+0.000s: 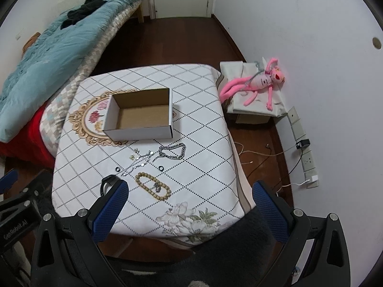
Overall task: Organize jewelry
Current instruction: 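Grasp the black watch band with the left gripper while the right gripper grasps the wooden-bead bracelet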
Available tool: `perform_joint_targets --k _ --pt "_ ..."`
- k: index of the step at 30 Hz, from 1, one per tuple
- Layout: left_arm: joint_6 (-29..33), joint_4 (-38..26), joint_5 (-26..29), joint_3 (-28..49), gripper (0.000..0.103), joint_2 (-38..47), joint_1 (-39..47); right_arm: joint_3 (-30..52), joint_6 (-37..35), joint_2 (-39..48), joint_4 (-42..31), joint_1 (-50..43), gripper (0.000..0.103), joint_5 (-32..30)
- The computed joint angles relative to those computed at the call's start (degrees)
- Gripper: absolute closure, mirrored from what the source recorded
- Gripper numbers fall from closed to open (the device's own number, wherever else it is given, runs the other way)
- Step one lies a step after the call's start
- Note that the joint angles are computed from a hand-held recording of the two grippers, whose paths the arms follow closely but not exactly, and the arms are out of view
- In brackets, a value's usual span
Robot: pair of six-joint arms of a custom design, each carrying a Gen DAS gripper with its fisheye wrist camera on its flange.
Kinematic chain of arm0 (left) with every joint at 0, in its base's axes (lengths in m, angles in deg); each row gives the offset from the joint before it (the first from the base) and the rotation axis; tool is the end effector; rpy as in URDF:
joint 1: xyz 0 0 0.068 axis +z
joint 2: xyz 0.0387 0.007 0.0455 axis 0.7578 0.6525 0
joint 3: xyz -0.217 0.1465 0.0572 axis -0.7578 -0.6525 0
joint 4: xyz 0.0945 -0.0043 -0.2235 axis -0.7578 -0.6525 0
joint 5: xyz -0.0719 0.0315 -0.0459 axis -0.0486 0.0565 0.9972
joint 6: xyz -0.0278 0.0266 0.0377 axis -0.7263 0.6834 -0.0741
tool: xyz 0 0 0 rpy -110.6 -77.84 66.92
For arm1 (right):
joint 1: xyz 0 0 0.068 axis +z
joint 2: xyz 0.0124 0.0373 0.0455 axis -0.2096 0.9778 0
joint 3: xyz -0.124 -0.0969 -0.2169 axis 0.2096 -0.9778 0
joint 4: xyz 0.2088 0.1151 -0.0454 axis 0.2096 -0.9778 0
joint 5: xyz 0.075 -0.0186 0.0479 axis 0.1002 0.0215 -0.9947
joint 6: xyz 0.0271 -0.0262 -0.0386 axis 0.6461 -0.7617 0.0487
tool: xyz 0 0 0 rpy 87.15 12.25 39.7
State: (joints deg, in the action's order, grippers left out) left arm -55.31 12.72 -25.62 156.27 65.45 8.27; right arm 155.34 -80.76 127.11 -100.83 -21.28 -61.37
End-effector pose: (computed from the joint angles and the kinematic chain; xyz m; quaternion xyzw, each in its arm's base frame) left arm 0.1757 -0.1370 0.3328 -0.0549 0.9723 0.0203 0.2263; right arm 0.1957 -0.0318 0.3246 0.0089 0.9794 -0.0331 0.1991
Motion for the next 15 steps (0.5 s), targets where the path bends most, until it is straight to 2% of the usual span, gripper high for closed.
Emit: perform_joint_targets --k 5,7,9,11,15 --pt "6.23 10.36 2.82 -9.39 0.001 1.32 6.47 -7.55 1.71 6.64 10.29 1.67 0.001 0.29" --pt "8.21 13.86 4.12 -12.83 0.001 2.63 8.06 -11.46 2.18 10.32 15.08 2.77 0.01 1.15" --pt "10.01 18.02 5.53 -16.85 0.008 3.83 9.48 -14.4 2.4 13.8 19.0 3.42 0.016 1.29" --pt "11.68 21.47 8.49 -19.96 0.025 6.19 11.14 -17.83 2.86 18.45 23.56 4.2 0.023 0.71" --pt "13.4 26.94 12.86 -24.42 0.028 10.72 13.08 -22.52 3.94 27.01 31.62 5.36 0.032 0.67"
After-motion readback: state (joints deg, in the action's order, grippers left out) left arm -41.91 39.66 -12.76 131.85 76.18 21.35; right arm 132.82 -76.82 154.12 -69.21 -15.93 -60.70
